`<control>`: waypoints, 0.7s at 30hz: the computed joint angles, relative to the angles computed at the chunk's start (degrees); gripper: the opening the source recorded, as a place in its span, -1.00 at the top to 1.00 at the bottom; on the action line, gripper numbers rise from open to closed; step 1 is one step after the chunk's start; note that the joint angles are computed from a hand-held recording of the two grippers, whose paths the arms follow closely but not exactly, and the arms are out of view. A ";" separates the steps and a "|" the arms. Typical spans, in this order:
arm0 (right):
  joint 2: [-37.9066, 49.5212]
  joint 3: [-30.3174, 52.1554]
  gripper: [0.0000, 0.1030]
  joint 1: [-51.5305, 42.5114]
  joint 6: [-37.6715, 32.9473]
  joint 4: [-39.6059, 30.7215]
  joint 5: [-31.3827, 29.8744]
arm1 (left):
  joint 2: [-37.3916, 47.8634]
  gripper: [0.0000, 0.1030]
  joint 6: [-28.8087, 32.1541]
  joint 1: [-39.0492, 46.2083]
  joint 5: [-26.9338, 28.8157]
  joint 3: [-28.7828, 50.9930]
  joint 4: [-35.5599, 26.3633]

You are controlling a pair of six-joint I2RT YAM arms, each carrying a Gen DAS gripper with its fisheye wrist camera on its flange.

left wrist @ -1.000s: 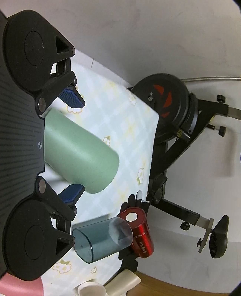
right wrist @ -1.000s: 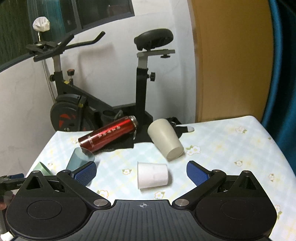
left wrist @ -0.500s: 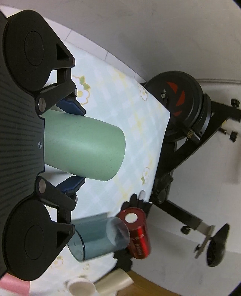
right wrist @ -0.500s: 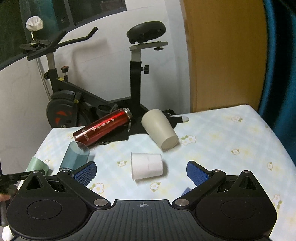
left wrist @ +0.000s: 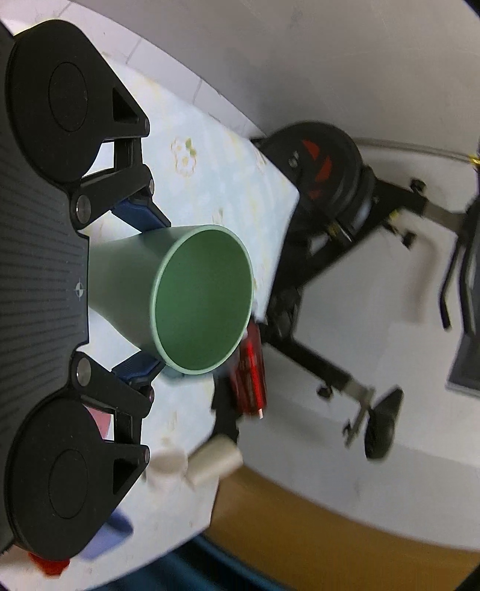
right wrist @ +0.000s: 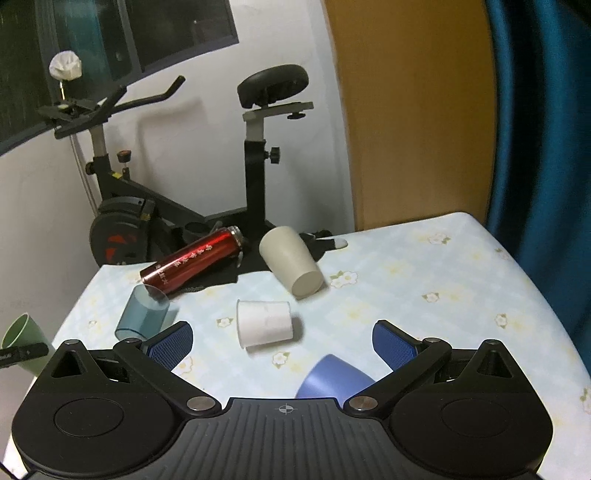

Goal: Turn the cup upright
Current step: 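Lower the upright green cup onto the table with the left tool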

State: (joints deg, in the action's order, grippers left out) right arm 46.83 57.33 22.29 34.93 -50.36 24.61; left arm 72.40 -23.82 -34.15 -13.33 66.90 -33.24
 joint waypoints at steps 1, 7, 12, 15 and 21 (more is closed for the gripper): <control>-0.87 -0.06 -1.00 0.30 0.55 -0.62 0.19 | -0.80 -0.39 -0.95 -2.17 -1.08 0.18 -0.23; -7.57 -0.52 -1.00 1.17 2.18 -5.27 1.39 | -2.92 -0.39 -6.47 -15.15 -5.60 0.99 -0.77; -12.94 -0.85 -1.00 -0.58 2.15 -8.96 0.95 | 2.36 -0.39 -10.09 -22.91 -2.05 2.57 -0.07; -15.61 -1.53 -1.00 -3.71 1.35 -10.29 -0.89 | 7.66 -0.39 -11.38 -24.49 1.93 3.69 1.72; -19.68 -2.82 -1.00 -13.26 -3.08 -11.57 -7.58 | 17.68 -0.39 -14.66 -21.50 12.40 3.83 7.90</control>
State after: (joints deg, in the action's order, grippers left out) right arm 27.14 54.51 9.03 31.85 -61.93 17.03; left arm 90.09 -38.48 -55.65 -0.94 70.73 -25.34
